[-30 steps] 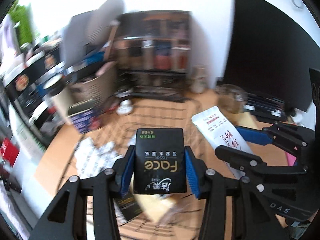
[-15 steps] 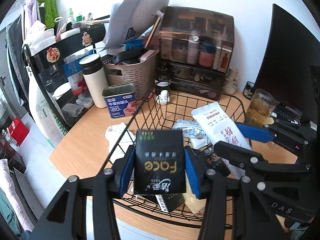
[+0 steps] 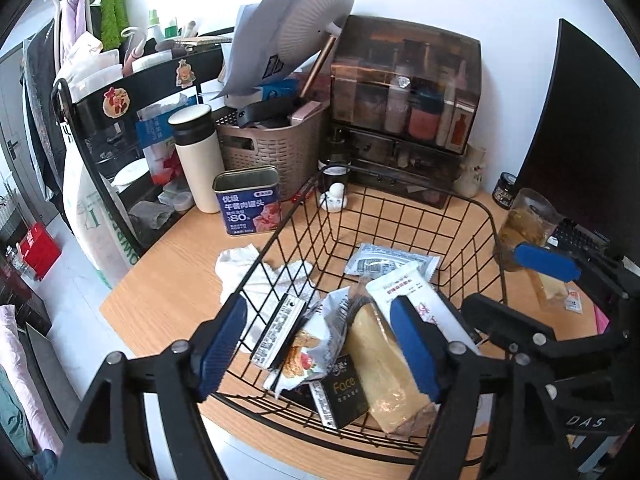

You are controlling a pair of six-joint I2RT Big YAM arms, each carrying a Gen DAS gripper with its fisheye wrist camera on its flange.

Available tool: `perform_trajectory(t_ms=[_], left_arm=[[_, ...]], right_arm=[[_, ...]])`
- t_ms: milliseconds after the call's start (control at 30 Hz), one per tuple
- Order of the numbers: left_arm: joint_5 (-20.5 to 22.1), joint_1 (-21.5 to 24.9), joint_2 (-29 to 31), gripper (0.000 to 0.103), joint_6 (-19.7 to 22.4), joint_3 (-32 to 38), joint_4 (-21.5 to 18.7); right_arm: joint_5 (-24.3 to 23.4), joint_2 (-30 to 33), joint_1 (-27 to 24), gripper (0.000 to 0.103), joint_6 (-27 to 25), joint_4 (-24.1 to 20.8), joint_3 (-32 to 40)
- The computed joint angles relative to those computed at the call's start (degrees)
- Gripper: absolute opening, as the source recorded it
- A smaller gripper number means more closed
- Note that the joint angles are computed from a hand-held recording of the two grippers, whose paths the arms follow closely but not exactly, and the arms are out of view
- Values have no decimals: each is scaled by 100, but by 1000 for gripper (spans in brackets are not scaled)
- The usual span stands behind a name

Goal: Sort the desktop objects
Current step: 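Swing both grippers back over the desk toward the bread and sachet, then grasp the bagged bread slice with the left gripper while the right gripper approaches the sachet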

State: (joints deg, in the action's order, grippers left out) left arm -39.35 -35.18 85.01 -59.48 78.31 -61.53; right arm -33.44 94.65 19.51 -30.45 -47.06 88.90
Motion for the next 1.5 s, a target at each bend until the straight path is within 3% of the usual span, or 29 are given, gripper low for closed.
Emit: perform_trajectory(t_ms=[333,633,867,1000,1033,1100,1233,1300,1500], left_arm=[[34,-136,354,78,337,442,50],[214,-262,1036,78,955,1272,234],[604,-325,1802,78,1540,2144,413],[998,-330,2424,79,1844,2825,394],[1103,-335,2601,79,1907,3010,386],[1311,-344,2955,79,2039,3399,347],[1698,-309,3622,79,2244,4174,243],[1833,-270,3876,79,2263,4475,149],[2187,-103,4460,79,2342,5120,-83]], right_arm=[[179,8,-305,81,-86,-179,54],[-100,208,-878,81,-173,-555,303],[-270,462,-1490,81,-238,-651,477],[-36,776,-1807,80,-257,-717,661],[21,855,-1860,77,-261,-737,719],[257,1050,-2000,55,-256,-718,836],[779,1471,-2197,28,-270,-690,1151],[905,1674,-2239,10,-282,-720,1352],[1032,2332,-2113,4,-183,-895,2150]])
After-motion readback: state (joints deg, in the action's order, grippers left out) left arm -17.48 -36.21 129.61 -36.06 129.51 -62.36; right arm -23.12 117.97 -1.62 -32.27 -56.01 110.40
